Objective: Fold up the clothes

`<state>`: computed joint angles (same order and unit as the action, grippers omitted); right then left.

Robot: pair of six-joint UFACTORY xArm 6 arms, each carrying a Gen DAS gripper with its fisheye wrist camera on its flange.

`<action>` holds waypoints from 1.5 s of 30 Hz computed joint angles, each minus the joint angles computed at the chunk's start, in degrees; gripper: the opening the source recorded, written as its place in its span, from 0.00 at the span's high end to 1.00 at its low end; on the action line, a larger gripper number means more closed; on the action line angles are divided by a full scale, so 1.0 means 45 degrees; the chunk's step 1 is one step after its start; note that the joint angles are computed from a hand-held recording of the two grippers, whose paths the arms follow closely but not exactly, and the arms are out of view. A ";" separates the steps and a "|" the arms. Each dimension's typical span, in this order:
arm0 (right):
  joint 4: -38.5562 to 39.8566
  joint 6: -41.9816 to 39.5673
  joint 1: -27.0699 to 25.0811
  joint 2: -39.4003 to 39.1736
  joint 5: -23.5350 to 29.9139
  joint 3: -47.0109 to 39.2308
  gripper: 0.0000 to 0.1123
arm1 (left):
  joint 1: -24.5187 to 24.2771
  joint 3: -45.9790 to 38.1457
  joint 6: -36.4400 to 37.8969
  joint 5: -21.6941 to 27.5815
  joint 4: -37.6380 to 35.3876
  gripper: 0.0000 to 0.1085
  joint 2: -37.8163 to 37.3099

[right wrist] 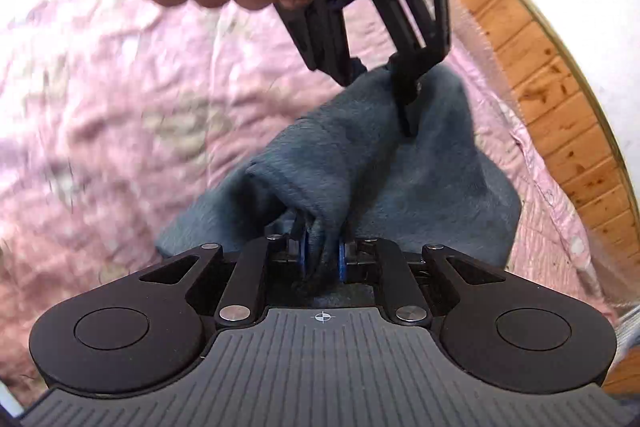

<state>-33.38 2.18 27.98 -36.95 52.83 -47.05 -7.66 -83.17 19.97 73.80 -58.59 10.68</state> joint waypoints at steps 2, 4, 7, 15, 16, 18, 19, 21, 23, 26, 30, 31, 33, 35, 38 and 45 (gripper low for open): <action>-0.0332 0.0144 0.0282 0.0320 0.0594 -0.0286 0.90 | 0.0087 0.0032 0.0384 -0.0039 -0.0579 0.61 0.0049; -0.0377 0.0051 0.0418 0.0423 0.1150 -0.0554 0.90 | 0.0226 -0.0181 0.0683 -0.0115 -0.1304 0.45 0.0277; -0.0733 0.0253 0.0741 0.0364 0.1997 -0.0733 0.91 | 0.0181 -0.1482 0.0618 0.0361 -0.1847 0.53 0.1356; -0.1622 0.1809 0.2062 0.1126 0.3666 -0.1715 0.92 | 0.0246 -0.2150 0.0531 0.0745 -0.1141 0.75 0.2346; -0.1646 0.1842 0.2106 0.1155 0.3534 -0.1461 0.92 | 0.0410 -0.2028 0.0471 0.0899 -0.1266 0.72 0.2393; -0.1515 0.1963 0.2153 0.0980 0.3274 -0.1139 0.85 | 0.0677 -0.1822 0.0414 0.1056 -0.1517 0.69 0.2344; -0.0996 0.2085 0.2022 0.0779 0.3181 -0.1134 0.81 | 0.0771 -0.1816 0.0458 0.1022 -0.1491 0.64 0.2295; 0.0417 0.2298 0.1596 0.0229 0.3384 -0.1207 0.81 | 0.0997 -0.1788 0.0514 0.1000 -0.1401 0.59 0.2162; 0.1909 0.2349 0.1034 -0.0419 0.3755 -0.1321 0.78 | 0.1209 -0.1957 0.0334 0.1019 -0.1161 0.49 0.2118; 0.4315 0.2294 -0.0406 -0.1487 0.4064 -0.1726 0.67 | 0.1416 -0.2301 0.0429 0.0858 -0.0514 0.46 0.1936; 0.4333 0.3259 -0.2654 -0.2274 0.3071 -0.1819 0.61 | 0.1152 -0.3059 0.0816 0.0794 -0.0640 0.46 0.1810; 0.4583 0.3340 -0.3582 -0.2320 0.2633 -0.1590 0.61 | 0.0872 -0.3416 0.0911 0.0872 -0.0731 0.46 0.1882; 0.5428 0.3571 -0.5484 -0.2193 0.1803 -0.1048 0.61 | 0.0163 -0.4338 0.1062 0.1105 -0.0680 0.40 0.2150; 0.7007 0.3227 -0.6822 -0.2033 0.1340 -0.0425 0.60 | -0.0700 -0.5409 0.1312 0.1312 -0.0262 0.34 0.2543; 0.9389 0.2268 -0.8175 -0.1839 0.0913 0.0430 0.60 | -0.2232 -0.6833 0.1828 0.0970 0.1670 0.34 0.3148; 1.1608 0.0953 -0.9013 -0.3285 0.0299 0.1988 0.68 | -0.3962 -1.1196 0.2775 0.1763 0.5392 0.37 0.5774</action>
